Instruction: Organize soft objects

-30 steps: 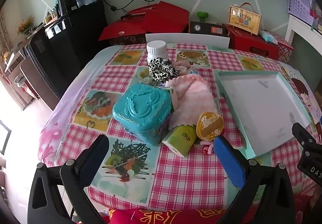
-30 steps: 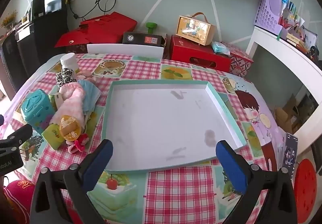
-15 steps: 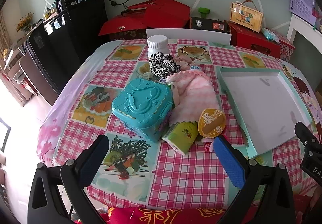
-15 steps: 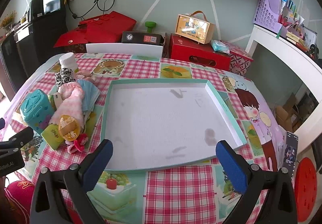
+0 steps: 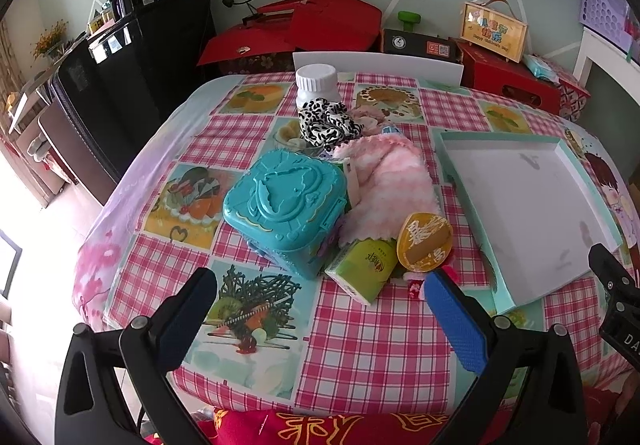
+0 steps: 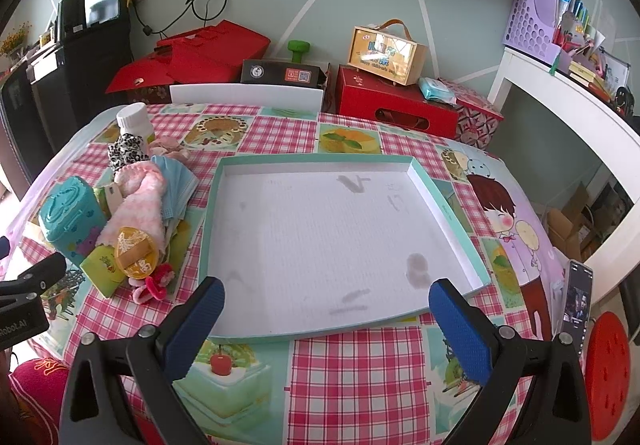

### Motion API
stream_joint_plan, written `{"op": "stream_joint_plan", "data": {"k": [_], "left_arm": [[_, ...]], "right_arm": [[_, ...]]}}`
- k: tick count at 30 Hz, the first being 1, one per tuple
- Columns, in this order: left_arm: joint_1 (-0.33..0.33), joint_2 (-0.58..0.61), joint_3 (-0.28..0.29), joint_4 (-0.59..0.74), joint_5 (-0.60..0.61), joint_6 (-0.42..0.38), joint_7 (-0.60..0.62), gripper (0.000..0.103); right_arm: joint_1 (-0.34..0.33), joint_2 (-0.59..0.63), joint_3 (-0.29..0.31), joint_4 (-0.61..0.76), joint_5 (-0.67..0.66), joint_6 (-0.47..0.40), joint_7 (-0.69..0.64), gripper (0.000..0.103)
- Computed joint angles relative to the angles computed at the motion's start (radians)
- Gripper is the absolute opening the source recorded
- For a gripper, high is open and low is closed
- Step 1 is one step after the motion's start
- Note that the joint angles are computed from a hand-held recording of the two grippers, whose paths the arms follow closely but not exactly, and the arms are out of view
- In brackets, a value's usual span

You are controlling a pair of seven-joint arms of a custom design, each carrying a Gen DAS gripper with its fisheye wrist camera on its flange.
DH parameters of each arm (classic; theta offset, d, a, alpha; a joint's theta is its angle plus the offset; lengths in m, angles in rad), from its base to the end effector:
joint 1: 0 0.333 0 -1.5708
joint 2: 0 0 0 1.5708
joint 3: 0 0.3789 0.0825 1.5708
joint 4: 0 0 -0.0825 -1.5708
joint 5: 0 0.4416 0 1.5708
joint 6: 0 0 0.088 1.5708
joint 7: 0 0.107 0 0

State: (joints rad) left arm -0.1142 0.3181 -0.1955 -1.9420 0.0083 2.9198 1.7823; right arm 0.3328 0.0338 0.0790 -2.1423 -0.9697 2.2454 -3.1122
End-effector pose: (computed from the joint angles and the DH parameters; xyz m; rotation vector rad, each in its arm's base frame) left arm 0.6938 -0.2095 0.4233 -1.3490 2.2692 -0.7231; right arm 0.5664 0.2213 0.4350 -1.2956 2.3948 -1.0477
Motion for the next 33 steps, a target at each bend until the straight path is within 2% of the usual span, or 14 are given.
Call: {"op": "stream_joint_plan", "data": {"k": [33], "left_arm": [[-0.001,0.006,0.003,0.009,0.007,-0.015,-0.012,0.103]], "right_arm": [[0.0,0.001,-0.001,-0.001,0.002,0.001,-0.001,0.103]]}}
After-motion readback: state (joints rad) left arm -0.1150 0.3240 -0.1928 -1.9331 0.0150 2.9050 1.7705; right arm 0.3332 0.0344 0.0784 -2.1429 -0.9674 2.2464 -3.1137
